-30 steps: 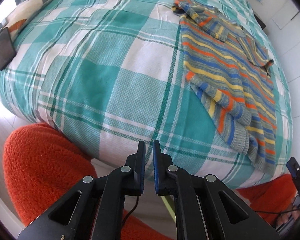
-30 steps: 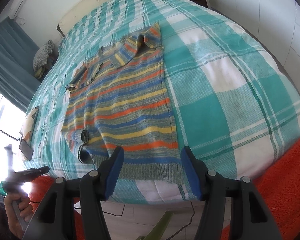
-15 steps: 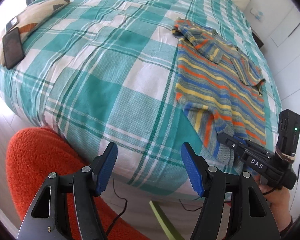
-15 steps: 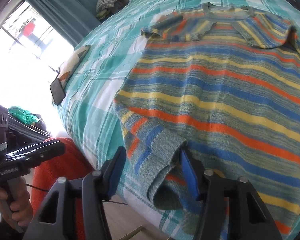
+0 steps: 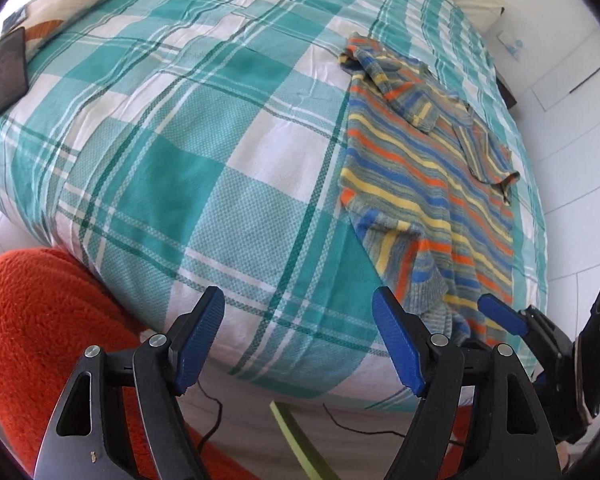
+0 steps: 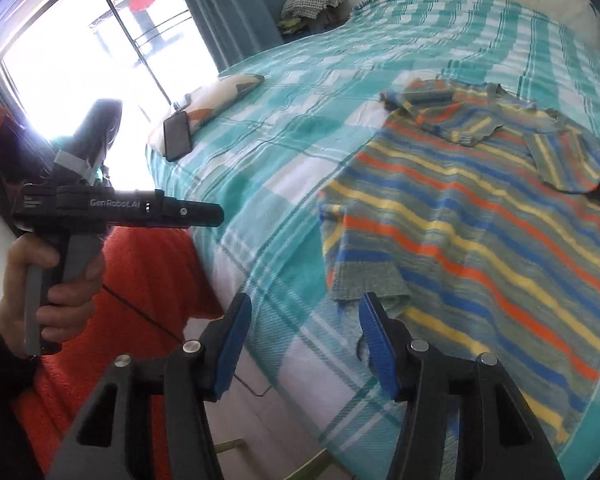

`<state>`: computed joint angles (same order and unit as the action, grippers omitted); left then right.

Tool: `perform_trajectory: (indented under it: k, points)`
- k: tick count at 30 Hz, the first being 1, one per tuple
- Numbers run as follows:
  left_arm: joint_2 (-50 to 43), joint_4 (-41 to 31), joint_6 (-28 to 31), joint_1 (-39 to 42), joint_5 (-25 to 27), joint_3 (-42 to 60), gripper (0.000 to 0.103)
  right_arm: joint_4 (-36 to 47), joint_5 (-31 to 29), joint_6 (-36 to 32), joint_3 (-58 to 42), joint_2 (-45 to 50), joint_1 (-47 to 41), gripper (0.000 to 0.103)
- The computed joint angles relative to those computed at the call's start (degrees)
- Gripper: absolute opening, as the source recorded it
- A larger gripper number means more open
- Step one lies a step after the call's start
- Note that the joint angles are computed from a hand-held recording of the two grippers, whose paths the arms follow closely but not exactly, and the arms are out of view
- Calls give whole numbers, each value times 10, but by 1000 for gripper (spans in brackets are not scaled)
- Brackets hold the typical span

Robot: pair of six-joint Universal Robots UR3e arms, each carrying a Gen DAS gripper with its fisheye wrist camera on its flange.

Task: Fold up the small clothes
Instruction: 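Move both tools to the ribbed hem of the sweater, then grasp the hem with both tools and pull the sweater straight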

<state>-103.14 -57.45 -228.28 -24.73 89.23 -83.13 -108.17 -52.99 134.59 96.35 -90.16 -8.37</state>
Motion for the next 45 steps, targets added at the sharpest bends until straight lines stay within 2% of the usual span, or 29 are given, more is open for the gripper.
perform_trajectory:
  k: [2,5,6,7,8,10,11,12,13,14,16,18,22,24,26,28,30,32,33,34,35,38,41,43,45]
  points:
    - [-2,-3,-10,-3,-2,6,78,-64,-34,17,-20,56,33,57]
    - [30,-19,-18,-4,22,-8,78,-138,-75,26,-42,131,84,55]
    - [48,-28,-22,-1,32,-17,78,-154,-82,23,-42,143,93,27]
    - [69,-35,-25,5,40,-30,78,-168,-107,44,-49,154,110,4]
    - [89,-38,-28,11,47,-44,78,-149,-100,59,-61,155,114,4]
    - [123,-38,-29,25,59,-73,79,-55,-2,33,-55,114,93,4]
    - [129,-35,-24,30,58,-81,81,7,26,6,-62,102,94,6]
    - [127,-32,-11,38,50,-85,81,87,49,-34,-73,96,100,13]
    - [118,-34,-1,44,41,-82,81,150,62,-67,-86,100,106,24]
    - [107,-31,10,46,31,-78,81,195,74,-95,-84,96,110,29]
    - [72,-10,40,47,7,-69,82,217,82,-119,-49,64,93,31]
    - [19,-7,74,42,-13,-38,82,247,88,-127,-35,30,40,31]
    - [-97,-76,122,2,-12,76,80,311,108,-119,-51,-28,-154,34]
    - [-128,-96,126,-14,-17,101,75,298,84,-65,-70,-30,-257,42]
    - [-143,-98,120,-23,-32,102,61,271,27,-20,-89,-12,-323,45]
    - [-147,-95,117,-32,-27,106,49,275,-38,-16,-101,10,-352,45]
    - [-144,-92,126,-31,-37,107,4,298,-76,-25,-96,25,-360,45]
    - [-136,-91,124,-28,-41,102,3,323,-77,-34,-68,34,-361,45]
    - [-129,-100,125,-30,-33,102,3,324,-70,-35,-52,41,-359,41]
    - [-121,-120,126,-37,-12,108,2,320,-67,-33,-37,45,-356,11]
    - [-107,-137,128,-43,10,109,2,307,-76,-18,-26,41,-351,7]
    - [-48,-168,129,-47,46,86,2,345,-95,-26,-48,9,-364,6]
    - [-51,-190,131,-49,54,100,2,365,-115,-32,-81,-17,-372,6]
    - [-93,-211,130,-57,72,138,2,324,-136,-8,-68,-13,-348,6]
    - [-111,-213,116,-56,62,141,2,247,-170,21,-27,-5,-321,6]
